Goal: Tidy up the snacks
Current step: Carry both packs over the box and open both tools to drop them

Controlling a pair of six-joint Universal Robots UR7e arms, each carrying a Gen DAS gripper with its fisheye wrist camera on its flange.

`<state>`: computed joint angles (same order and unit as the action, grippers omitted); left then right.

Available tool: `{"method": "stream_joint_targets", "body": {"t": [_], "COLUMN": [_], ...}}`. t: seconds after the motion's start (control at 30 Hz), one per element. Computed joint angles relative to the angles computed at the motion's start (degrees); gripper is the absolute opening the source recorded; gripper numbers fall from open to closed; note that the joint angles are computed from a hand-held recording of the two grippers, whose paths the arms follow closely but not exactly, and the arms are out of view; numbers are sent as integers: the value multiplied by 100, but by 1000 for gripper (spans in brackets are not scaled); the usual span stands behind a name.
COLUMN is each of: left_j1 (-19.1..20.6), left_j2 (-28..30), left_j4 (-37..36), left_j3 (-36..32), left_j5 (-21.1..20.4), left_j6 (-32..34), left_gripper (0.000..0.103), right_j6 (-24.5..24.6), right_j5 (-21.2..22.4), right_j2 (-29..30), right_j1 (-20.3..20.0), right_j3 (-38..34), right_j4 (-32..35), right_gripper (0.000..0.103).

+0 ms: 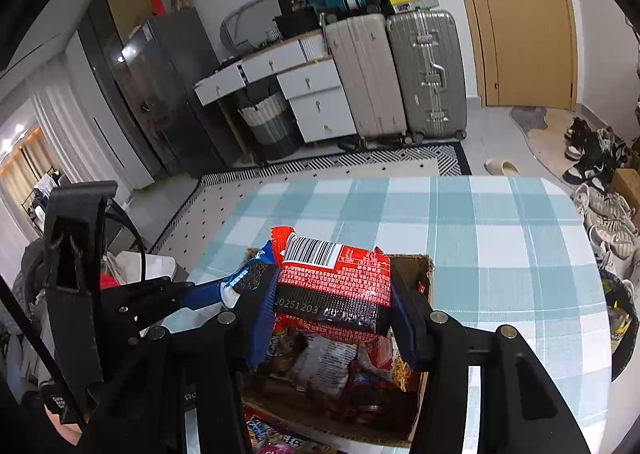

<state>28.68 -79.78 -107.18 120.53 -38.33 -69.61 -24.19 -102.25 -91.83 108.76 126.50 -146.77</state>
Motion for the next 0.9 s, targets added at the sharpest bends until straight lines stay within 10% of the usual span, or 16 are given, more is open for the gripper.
{"method": "stream_joint_targets", "body": {"t": [0.37,0.9], "left_j1": [340,-434], "left_j2": [-259,-720], "left_j4": [-767,893], "left_j3": [417,311], "left_j5": [-230,-52], "left_j6": [379,-1051], "left_gripper": [46,67], "right_j6": [184,280], "right_j5": [-309,-430], "right_j2": [377,-255], "right_j1": [-102,85], "right_j3": [72,58], "right_j4": [-71,190], "right_gripper": [54,59]}}
